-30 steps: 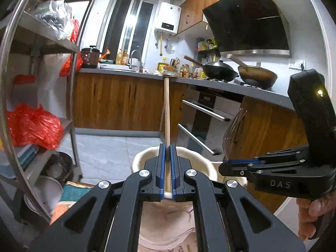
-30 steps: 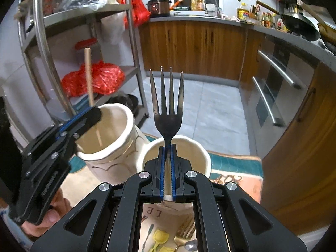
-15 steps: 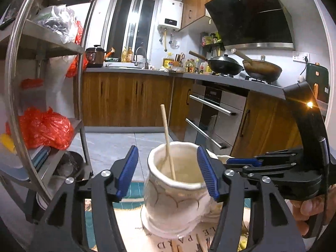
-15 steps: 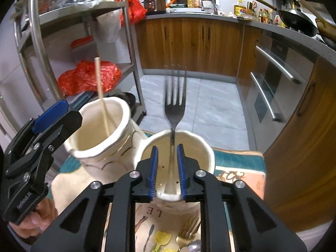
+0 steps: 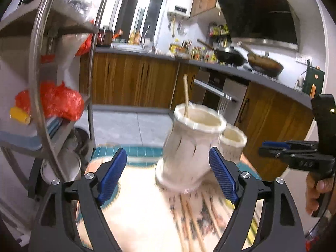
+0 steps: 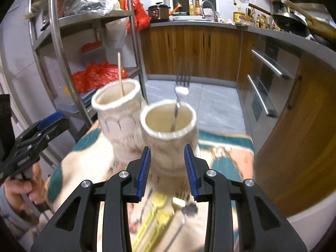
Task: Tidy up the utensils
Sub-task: 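Return both tools to the table and grasp the flower-handled spoon with the right tool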
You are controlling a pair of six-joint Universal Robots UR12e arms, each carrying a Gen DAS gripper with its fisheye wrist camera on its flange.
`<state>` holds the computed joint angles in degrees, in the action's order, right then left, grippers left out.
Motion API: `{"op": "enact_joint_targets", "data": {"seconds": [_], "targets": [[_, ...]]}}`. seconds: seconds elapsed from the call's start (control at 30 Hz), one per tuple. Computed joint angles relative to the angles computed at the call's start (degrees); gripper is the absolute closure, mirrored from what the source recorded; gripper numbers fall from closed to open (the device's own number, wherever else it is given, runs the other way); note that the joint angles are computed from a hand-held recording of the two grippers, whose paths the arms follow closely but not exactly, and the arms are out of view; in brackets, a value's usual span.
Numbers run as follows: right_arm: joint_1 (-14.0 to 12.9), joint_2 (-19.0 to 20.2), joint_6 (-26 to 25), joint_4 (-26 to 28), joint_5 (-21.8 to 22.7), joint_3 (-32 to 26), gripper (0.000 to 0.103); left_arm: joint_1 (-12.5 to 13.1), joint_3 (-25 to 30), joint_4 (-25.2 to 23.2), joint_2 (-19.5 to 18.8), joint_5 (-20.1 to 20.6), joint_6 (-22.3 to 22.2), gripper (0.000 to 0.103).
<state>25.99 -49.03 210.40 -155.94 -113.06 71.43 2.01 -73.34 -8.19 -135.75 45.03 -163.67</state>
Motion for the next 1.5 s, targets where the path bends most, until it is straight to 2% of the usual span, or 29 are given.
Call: {"op": "enact_joint_targets", "data": {"seconds": [0.17, 0.33, 0.5, 0.63, 0.87, 1.13, 1.27, 1.5], "targets": [[0.31, -2.06, 2.73, 0.11, 0.08, 4.94, 0.068, 0.75, -2.20, -4.01, 0.83, 1.10, 3.57, 0.025], [0.34, -3.41, 5.14, 1.16, 0.83, 8.60, 0.068, 0.87, -3.73, -9.66, 1.41, 3.04, 8.71, 0.035], [0.53, -3.36, 6.09, 2.98, 2.65, 9.86, 0.069, 0.90, -4.69, -13.56, 1.59, 4.24, 12.13, 0.038], [0.48, -2.95, 7.05, 2.20, 5.09, 10.32, 0.069, 0.75, -5.45, -15.62, 1.90, 5.02, 14.82, 0.039], [0.60, -1.05, 6.83, 3.93, 7.28, 8.01, 0.072, 0.10, -6.85, -16.62, 2.82, 6.52, 19.55, 0.041], [1.14, -0.44, 3.96, 7.95, 4.73, 6.33, 0.084, -1.21, -7.54, -17.40, 3.45, 10.71, 24.93, 0.048], [1.05, -0.96, 2.03, 8.33, 5.39, 6.93, 0.090, -1.61, -7.88, -16.43, 3.49, 12.68, 25.82, 0.049], [0.55, -1.54, -1.24, 12.99, 7.22, 6.14, 0.093, -1.81, -7.47, -17.43, 3.63, 14.36, 26.97, 0.049]]}}
